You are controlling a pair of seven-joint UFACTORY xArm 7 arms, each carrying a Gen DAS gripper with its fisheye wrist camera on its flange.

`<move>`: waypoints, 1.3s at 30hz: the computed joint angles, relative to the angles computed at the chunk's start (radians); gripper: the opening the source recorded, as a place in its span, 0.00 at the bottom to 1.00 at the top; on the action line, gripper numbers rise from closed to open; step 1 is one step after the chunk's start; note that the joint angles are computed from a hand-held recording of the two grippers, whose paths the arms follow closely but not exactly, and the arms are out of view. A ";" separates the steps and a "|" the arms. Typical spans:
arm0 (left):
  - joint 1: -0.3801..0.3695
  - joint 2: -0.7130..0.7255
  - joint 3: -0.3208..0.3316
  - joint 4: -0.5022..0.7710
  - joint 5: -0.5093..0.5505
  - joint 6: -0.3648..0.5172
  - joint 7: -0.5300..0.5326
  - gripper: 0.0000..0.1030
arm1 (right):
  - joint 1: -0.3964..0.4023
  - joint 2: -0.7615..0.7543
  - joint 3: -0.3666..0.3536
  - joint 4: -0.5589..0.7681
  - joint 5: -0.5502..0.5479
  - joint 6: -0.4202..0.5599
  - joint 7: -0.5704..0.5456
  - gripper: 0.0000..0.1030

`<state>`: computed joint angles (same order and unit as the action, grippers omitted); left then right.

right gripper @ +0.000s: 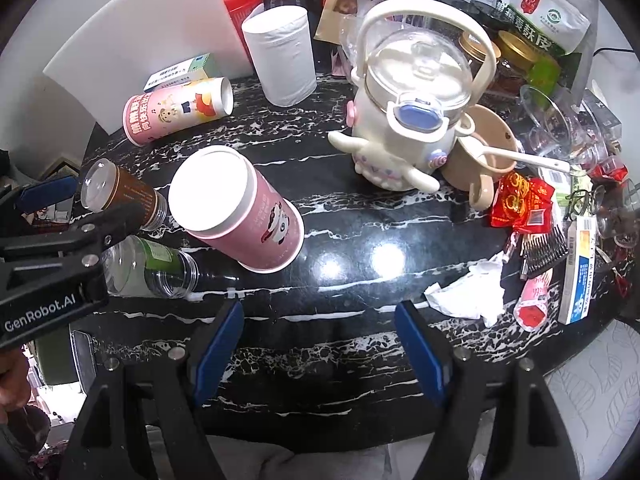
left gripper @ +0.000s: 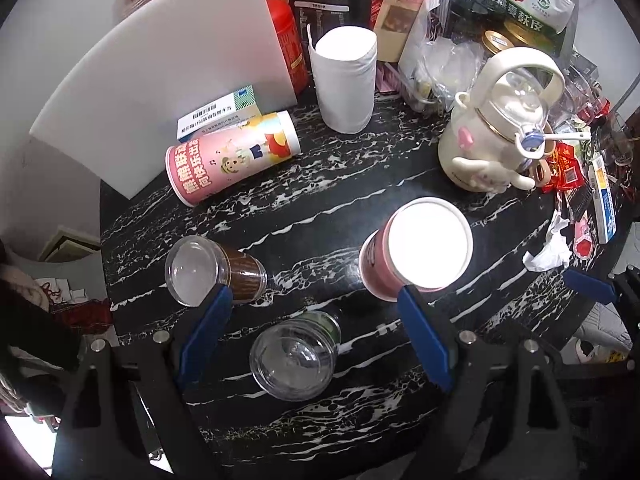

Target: Flip cup upside down

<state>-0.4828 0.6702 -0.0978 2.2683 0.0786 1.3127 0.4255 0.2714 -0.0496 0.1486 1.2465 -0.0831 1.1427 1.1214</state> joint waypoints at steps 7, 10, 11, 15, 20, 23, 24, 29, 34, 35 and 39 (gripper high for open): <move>0.001 -0.010 0.004 -0.006 0.010 0.019 0.003 0.81 | 0.001 0.002 0.000 0.006 -0.006 0.009 0.005 0.76; 0.002 -0.013 0.004 -0.010 0.012 0.027 0.003 0.81 | 0.000 0.004 0.000 0.008 -0.006 0.013 0.006 0.76; 0.003 -0.011 0.004 -0.005 0.011 0.034 0.002 0.81 | 0.001 0.005 0.000 0.009 -0.006 0.013 0.006 0.76; 0.000 -0.009 0.008 -0.003 0.021 0.049 0.005 0.81 | 0.002 0.007 0.000 0.012 -0.007 0.013 0.007 0.76; 0.003 -0.017 0.005 -0.015 0.020 0.051 0.013 0.81 | 0.002 0.008 0.000 0.012 -0.007 0.011 0.008 0.76; 0.004 -0.018 0.003 -0.016 0.018 0.058 0.014 0.81 | 0.003 0.010 0.000 0.015 -0.005 0.014 0.006 0.76; 0.004 -0.020 0.003 -0.019 0.017 0.056 0.015 0.81 | 0.003 0.010 -0.001 0.016 -0.004 0.015 0.007 0.76; 0.004 -0.026 0.003 -0.028 0.018 0.056 0.016 0.81 | 0.004 0.010 0.000 0.015 -0.007 0.015 0.011 0.76; 0.006 -0.025 0.002 -0.027 0.018 0.056 0.019 0.81 | 0.004 0.008 0.000 0.013 -0.008 0.011 0.011 0.76; 0.006 -0.026 0.001 -0.028 0.017 0.055 0.019 0.81 | 0.004 0.008 0.000 0.013 -0.009 0.011 0.010 0.76; 0.007 -0.028 0.001 -0.032 0.015 0.054 0.020 0.81 | 0.005 0.009 0.001 0.014 -0.009 0.012 0.013 0.76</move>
